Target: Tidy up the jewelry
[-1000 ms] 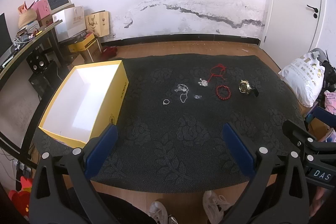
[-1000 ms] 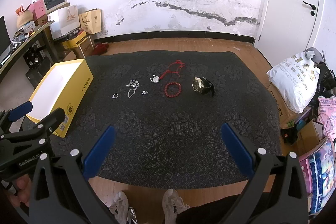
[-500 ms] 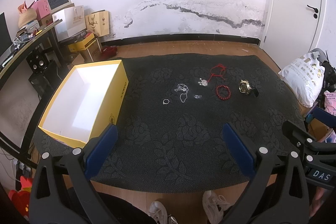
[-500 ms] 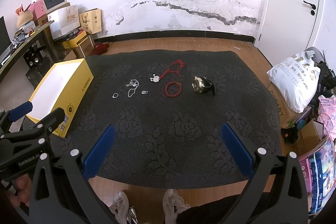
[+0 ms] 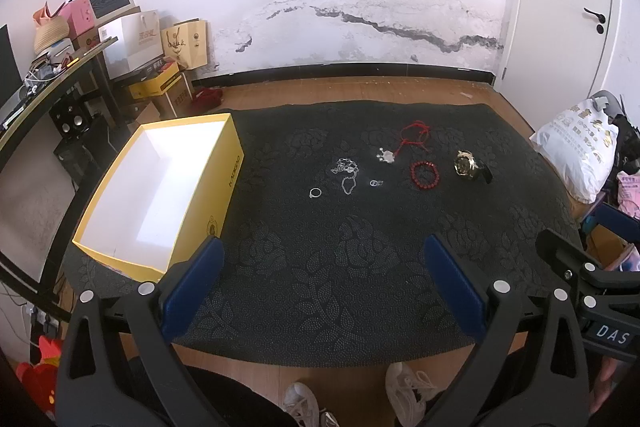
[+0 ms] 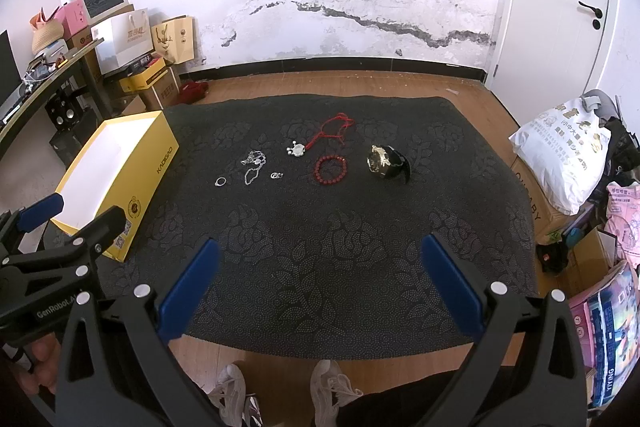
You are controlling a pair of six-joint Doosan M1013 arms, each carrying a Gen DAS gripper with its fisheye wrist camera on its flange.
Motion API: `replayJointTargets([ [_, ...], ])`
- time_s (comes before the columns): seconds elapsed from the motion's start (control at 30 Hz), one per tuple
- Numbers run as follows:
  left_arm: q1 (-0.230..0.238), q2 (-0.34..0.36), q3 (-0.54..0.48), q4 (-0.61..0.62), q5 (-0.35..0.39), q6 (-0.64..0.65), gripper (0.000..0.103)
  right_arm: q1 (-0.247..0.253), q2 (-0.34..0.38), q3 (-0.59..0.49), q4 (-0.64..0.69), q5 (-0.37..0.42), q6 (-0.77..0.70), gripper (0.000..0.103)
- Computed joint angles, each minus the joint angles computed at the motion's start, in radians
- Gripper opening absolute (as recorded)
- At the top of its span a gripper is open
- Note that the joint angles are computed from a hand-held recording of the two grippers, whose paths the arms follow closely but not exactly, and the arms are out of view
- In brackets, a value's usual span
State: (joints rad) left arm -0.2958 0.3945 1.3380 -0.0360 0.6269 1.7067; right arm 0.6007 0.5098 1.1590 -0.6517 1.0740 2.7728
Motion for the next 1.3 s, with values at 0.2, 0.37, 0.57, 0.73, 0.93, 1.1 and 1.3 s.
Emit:
replayJointTargets([
  [0.2, 0.000, 0.000, -0.001, 0.000, 0.000, 0.000, 0.098, 0.000, 0.000, 0.000, 0.000, -0.001, -0.003, 0.097],
  [0.37, 0.000, 0.002, -0.002, -0.002, 0.004, 0.000, 0.098, -0.002, 0.000, 0.002, 0.006, -0.005, -0.004, 0.097],
  [0.57, 0.001, 0.014, -0.007, 0.005, 0.024, -0.006, 0.098, -0.012, -0.007, 0.015, 0.025, -0.023, 0.005, 0.097],
  [0.73, -0.001, 0.029, -0.011, 0.032, 0.021, -0.009, 0.098, -0.023, -0.010, 0.040, 0.031, -0.062, 0.015, 0.097],
  [0.93, -0.004, 0.070, -0.013, 0.031, -0.004, 0.047, 0.098, -0.040, -0.001, 0.079, 0.023, -0.132, 0.002, 0.097],
  [1.1, -0.005, 0.142, -0.042, 0.001, -0.044, 0.106, 0.098, -0.068, 0.024, 0.097, 0.018, -0.159, -0.052, 0.097],
  [1.3, 0.007, 0.284, -0.181, -0.064, 0.031, 0.094, 0.098, -0.143, 0.075, 0.106, 0.086, -0.235, -0.119, 0.097],
])
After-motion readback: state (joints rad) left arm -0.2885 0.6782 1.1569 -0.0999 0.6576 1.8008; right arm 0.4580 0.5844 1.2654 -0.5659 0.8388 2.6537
